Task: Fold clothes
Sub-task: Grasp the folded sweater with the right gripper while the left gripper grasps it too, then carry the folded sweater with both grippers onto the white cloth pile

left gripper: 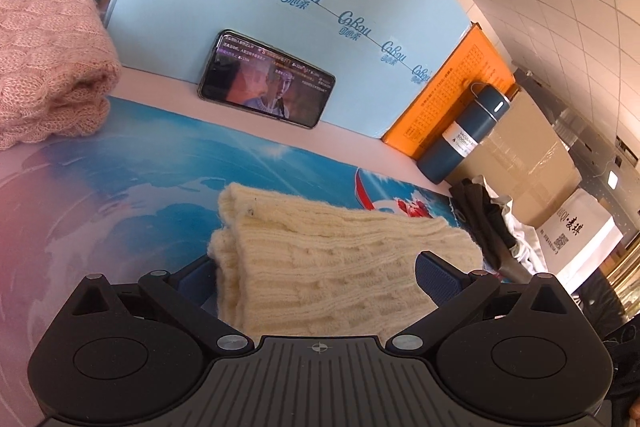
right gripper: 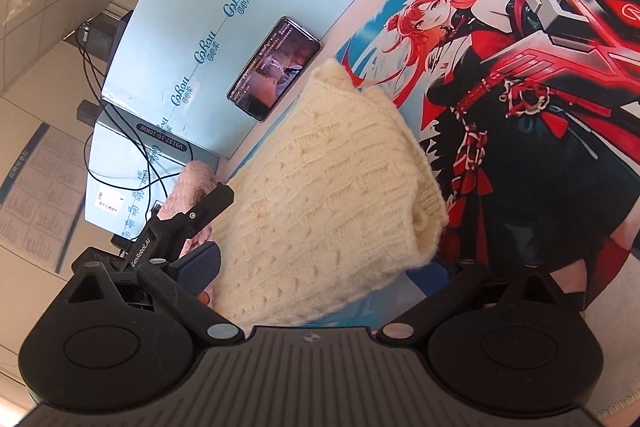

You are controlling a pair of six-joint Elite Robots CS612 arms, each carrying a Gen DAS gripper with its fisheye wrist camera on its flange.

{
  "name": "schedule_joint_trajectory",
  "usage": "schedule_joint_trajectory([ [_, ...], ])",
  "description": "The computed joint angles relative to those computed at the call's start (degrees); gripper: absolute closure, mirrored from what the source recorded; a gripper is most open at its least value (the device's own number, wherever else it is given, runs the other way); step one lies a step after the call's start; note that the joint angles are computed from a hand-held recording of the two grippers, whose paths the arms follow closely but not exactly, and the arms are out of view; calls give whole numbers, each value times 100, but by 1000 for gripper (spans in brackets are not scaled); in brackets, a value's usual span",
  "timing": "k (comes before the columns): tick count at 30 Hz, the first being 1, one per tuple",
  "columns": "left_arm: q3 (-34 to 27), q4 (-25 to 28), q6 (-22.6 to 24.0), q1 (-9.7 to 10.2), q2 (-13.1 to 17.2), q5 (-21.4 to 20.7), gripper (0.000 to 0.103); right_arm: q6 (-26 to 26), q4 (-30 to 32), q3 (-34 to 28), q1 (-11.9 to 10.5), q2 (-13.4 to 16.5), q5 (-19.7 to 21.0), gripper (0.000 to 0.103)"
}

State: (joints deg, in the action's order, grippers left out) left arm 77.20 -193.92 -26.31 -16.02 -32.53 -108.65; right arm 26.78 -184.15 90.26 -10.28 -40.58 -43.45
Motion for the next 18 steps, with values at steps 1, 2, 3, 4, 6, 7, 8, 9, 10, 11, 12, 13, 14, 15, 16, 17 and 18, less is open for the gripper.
schedule_joint_trajectory([
  [1,10,8,91,-18,-6,30,1,-16,-23,4,17,-4,-92,10],
  [2,24,8,190,-37,-13,59,1,-46,-3,6,27,-8,-166,22],
  [3,44,-3,304,-56,-20,86,1,-77,20,8,36,-12,-238,33],
  [4,64,-15,418,-76,-27,113,4,-107,41,10,46,-16,-311,39],
  [6,95,-82,513,-100,-26,144,9,-160,48,23,51,-19,-400,55],
  [7,105,-126,500,-99,-22,99,16,-184,31,38,37,-10,-358,57],
  [8,114,-170,486,-98,-17,54,20,-208,14,54,23,-1,-312,63],
  [9,128,-224,479,-100,-14,22,30,-201,18,63,5,7,-252,66],
  [10,147,-292,481,-107,-15,9,38,-144,7,73,-16,12,-196,68],
  [11,165,-361,484,-114,-16,-4,42,-82,-6,84,-38,17,-140,69],
  [12,184,-429,486,-121,-16,-17,54,-19,-20,95,-60,23,-85,69],
  [13,201,-486,461,-126,-16,-43,62,43,-34,105,-82,28,-30,69],
  [14,225,-523,416,-136,-22,-57,63,71,-106,122,-108,34,10,69],
  [15,262,-554,400,-157,-39,-29,68,98,-181,138,-135,40,48,71],
  [16,305,-589,392,-181,-60,7,71,144,-304,161,-170,48,104,72],
  [17,358,-630,397,-212,-90,52,72,195,-431,183,-207,57,162,75],
  [18,400,-667,396,-241,-114,86,76,213,-521,207,-234,55,175,76],
])
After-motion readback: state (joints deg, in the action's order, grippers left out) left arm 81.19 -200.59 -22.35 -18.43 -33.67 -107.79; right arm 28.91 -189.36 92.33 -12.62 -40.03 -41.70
